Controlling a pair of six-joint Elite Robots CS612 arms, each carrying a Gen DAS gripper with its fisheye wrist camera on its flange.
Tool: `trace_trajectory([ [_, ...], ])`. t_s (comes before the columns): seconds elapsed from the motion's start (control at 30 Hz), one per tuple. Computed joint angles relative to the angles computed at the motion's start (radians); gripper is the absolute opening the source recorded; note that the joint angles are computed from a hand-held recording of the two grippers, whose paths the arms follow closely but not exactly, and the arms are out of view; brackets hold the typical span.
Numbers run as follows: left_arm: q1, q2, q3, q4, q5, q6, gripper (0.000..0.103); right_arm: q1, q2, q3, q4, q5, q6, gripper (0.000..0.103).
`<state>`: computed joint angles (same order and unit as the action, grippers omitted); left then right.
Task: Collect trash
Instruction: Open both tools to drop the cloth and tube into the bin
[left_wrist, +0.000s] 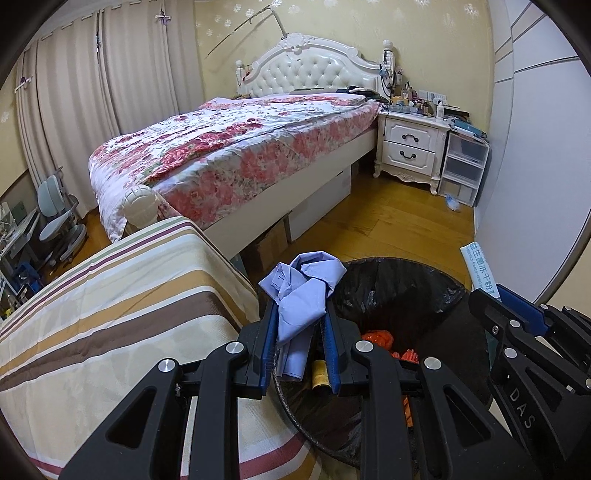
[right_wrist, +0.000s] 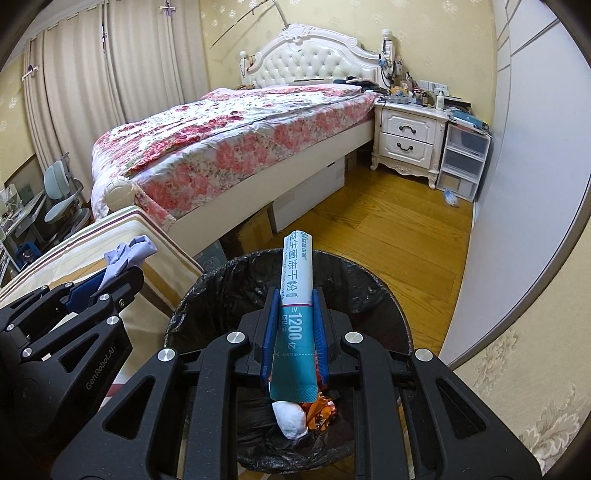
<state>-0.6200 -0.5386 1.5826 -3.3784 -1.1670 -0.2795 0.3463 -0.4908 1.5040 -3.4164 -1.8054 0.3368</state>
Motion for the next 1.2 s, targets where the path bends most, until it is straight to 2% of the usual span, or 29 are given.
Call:
trace_trajectory([
  [0.43, -0.004, 0.015, -0.04, 0.044, 0.003, 0.024, 0.025, -0.013, 0.014, -0.015, 0.02, -0.001, 0.03, 0.019],
  [0.47, -0.004, 0.015, -0.041, 0.045, 0.004, 0.024, 0.031, -0.014, 0.014, -0.014, 0.022, 0.0, 0.032, 0.019],
  [0.5, -0.004, 0.016, -0.041, 0.042, 0.008, 0.024, 0.041, -0.016, 0.014, -0.014, 0.023, 0.004, 0.035, 0.02],
  [0.53, -0.004, 0.018, -0.043, 0.036, 0.014, 0.028, 0.046, -0.016, 0.015, -0.015, 0.023, 0.003, 0.038, 0.021],
  [0.6, -0.007, 0.019, -0.042, 0.019, 0.029, 0.038, 0.061, -0.015, 0.017, -0.013, 0.008, -0.012, 0.046, 0.043],
  [0.7, -0.009, 0.022, -0.041, -0.001, 0.044, 0.052, 0.07, -0.015, 0.018, -0.01, 0.002, -0.02, 0.051, 0.044],
  [0.83, -0.01, 0.022, -0.034, -0.017, 0.052, 0.064, 0.076, -0.014, 0.015, -0.004, -0.004, -0.037, 0.06, 0.048],
  [0.87, -0.01, 0.021, -0.031, -0.022, 0.055, 0.065, 0.077, -0.014, 0.014, -0.002, -0.005, -0.041, 0.061, 0.053],
  [1.2, -0.002, -0.002, 0.012, -0.052, 0.062, 0.021, 0.08, 0.001, 0.005, 0.014, -0.021, -0.098, 0.053, 0.069],
])
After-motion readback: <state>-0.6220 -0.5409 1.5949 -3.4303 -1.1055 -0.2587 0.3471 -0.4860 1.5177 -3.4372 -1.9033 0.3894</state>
